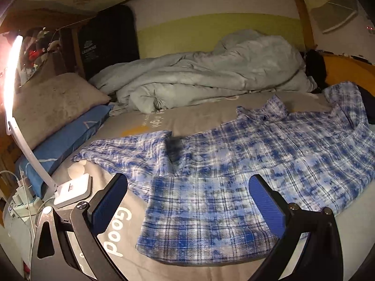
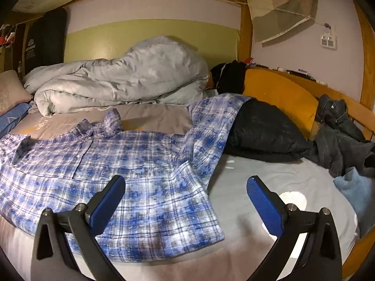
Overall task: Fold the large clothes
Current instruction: 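Grasp the shirt edge with both grippers and pull it to straighten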
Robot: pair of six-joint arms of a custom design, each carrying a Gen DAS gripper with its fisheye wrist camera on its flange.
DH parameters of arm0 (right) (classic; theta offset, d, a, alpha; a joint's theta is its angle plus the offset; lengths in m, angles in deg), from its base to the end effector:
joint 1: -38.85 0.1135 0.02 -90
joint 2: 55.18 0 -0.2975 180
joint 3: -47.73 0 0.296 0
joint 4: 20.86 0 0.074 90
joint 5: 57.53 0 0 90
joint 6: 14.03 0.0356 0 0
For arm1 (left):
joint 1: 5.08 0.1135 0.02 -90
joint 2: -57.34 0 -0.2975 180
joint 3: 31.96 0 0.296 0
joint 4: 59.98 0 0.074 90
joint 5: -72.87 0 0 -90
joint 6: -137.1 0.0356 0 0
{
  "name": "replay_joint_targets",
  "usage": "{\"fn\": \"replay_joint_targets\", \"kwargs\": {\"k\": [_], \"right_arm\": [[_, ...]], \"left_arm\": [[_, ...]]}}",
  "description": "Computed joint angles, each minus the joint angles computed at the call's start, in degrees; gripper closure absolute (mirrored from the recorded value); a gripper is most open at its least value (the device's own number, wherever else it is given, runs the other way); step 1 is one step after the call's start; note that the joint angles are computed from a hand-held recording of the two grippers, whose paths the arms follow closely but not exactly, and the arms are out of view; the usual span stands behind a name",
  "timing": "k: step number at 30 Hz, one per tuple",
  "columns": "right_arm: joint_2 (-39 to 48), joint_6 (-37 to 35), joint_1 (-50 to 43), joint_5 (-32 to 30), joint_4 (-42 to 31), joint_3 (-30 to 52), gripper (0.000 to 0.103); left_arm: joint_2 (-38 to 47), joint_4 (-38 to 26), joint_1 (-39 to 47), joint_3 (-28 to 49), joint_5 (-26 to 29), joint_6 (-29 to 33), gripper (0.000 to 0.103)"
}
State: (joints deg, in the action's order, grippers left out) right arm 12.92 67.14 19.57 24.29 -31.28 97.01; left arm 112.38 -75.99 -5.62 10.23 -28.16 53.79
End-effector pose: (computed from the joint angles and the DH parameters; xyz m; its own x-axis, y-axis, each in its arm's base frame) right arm 0.2702 -0.0892 0.2407 -0.4878 0.0097 -0.8729 0.1364 0.9885 -0.0653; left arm 0.2336 0.0046 0.2389 -0.4978 0.1190 -0.8591 -0.1010 0.9758 0.1937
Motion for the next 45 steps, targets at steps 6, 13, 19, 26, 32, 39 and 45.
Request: {"fn": "replay_joint_targets", "kwargs": {"k": [6, 13, 19, 26, 32, 39, 45], "right_arm": [[0.9, 0.0, 0.4, -0.9, -1.9, 0.2, 0.000], [0.5, -3.8, 3.8, -1.0, -3.4, -1.0, 0.000], [0.3, -15.1, 11.9, 1.6, -6.0, -4.0, 0.000], [0.5, -27.9, 26.8, 16.8, 5.6, -14.6, 0.000], [6.8, -22.0, 27.9, 21.8, 11.9, -13.2, 0.000], [14.3, -17.6, 27.0, 28.2, 18.8, -11.3, 0.063], [14.7, -16.2, 28.3, 32.4, 22.0, -13.2, 0.097]], "left_arm": [[0.9, -0.7, -1.0, -0.1, -0.1, 0.0, 0.000], [1.3, -2.2, -4.0, -0.4, 1.6, 0.9, 0.000], [5.9, -6.8, -9.7, 0.5, 4.0, 4.5, 0.000], [12.2, -6.1, -18.0, -0.7, -0.5, 5.4, 0.000], [18.8, -2.2, -18.3, 0.1, -0.7, 0.9, 0.000], [21.4, 1.6, -13.2, 0.6, 0.4, -5.5, 0.053], [19.6, -0.2, -15.3, 0.1, -7.2, -6.2, 0.096]]}}
